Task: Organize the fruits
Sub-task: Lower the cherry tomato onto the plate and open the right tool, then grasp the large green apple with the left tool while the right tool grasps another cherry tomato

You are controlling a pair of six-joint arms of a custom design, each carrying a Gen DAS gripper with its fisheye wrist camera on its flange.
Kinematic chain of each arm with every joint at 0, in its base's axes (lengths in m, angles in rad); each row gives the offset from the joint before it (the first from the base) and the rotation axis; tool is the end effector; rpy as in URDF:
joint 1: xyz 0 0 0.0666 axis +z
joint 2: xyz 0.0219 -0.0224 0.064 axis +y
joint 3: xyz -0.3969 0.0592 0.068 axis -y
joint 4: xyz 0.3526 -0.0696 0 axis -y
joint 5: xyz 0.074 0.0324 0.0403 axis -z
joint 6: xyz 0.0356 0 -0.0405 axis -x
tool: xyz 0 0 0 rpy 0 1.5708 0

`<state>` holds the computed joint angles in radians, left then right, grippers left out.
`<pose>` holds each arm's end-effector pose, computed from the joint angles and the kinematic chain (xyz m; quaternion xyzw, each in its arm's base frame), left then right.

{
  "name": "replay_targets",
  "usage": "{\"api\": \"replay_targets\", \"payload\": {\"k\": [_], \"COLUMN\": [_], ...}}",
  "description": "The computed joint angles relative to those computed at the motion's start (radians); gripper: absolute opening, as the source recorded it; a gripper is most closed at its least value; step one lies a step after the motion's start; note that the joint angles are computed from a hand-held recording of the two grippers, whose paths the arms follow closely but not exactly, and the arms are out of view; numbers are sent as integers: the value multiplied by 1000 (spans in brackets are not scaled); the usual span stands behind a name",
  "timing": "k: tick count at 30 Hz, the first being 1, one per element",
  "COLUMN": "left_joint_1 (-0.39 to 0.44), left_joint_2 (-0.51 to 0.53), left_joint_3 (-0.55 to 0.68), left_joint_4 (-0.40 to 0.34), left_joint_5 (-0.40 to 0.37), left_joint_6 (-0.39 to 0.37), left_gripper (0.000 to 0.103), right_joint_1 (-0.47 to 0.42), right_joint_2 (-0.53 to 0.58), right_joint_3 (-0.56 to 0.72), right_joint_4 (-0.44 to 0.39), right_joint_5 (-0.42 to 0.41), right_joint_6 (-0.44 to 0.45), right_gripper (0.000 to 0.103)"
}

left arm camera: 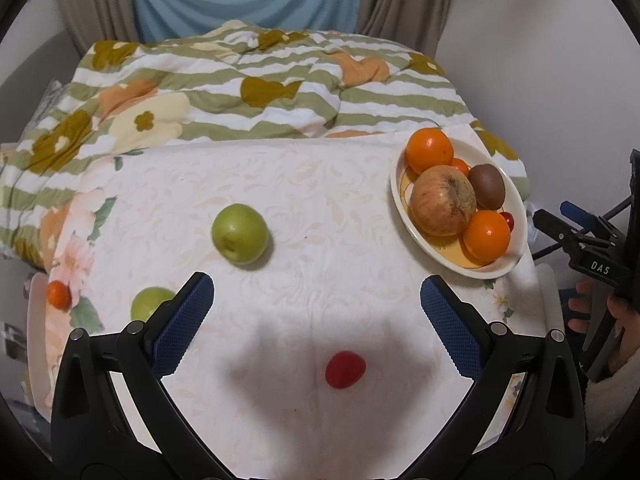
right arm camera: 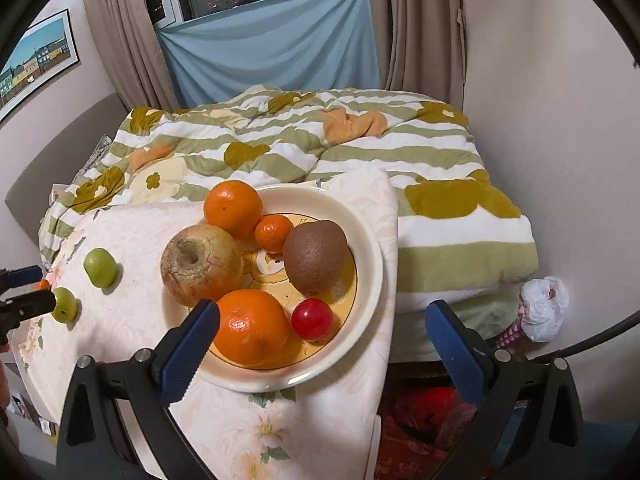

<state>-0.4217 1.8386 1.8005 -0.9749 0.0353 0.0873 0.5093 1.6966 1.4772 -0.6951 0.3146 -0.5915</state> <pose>0.5492 -0.2482 0.3889 0.1648 0.9470 -0.0857 0.2621 0.4849 0.2577 0.3535 0.0889 0.9321 0.0401 0.3489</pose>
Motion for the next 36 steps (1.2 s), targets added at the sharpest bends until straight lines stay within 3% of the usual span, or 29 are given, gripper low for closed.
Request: {"api": "replay_targets", "payload": {"k": [4, 15, 19, 23, 29, 36], "left_joint_1": [9, 96, 150, 201, 274, 337], "left_joint_2": [-49, -185, -207, -203, -178, -97], "left_joint_3": [-36, -140, -160, -153, -118, -35], "left_joint_4": [10, 44, 48, 40, 13, -68], "left_joint_5": [-21, -49, -22, 19, 98, 188], "left_joint_6": [-1, -20, -49, -120, -271, -453], "left_gripper": [103, 103, 103, 103, 103, 103], "right_joint_1": [9, 97, 161, 206, 273, 331], "right_joint_2": [-26, -12, 28, 81, 197, 393], "right_joint_3": [8, 187, 274, 365, 537, 849], "right_joint_4": [-17, -228, -307, -387, -540, -806], "right_joint_5": [11, 96, 224, 264, 297, 331], "right_joint_6": [15, -10, -60, -119, -288, -490], "right_gripper": [102, 102, 102, 102, 102, 102]}}
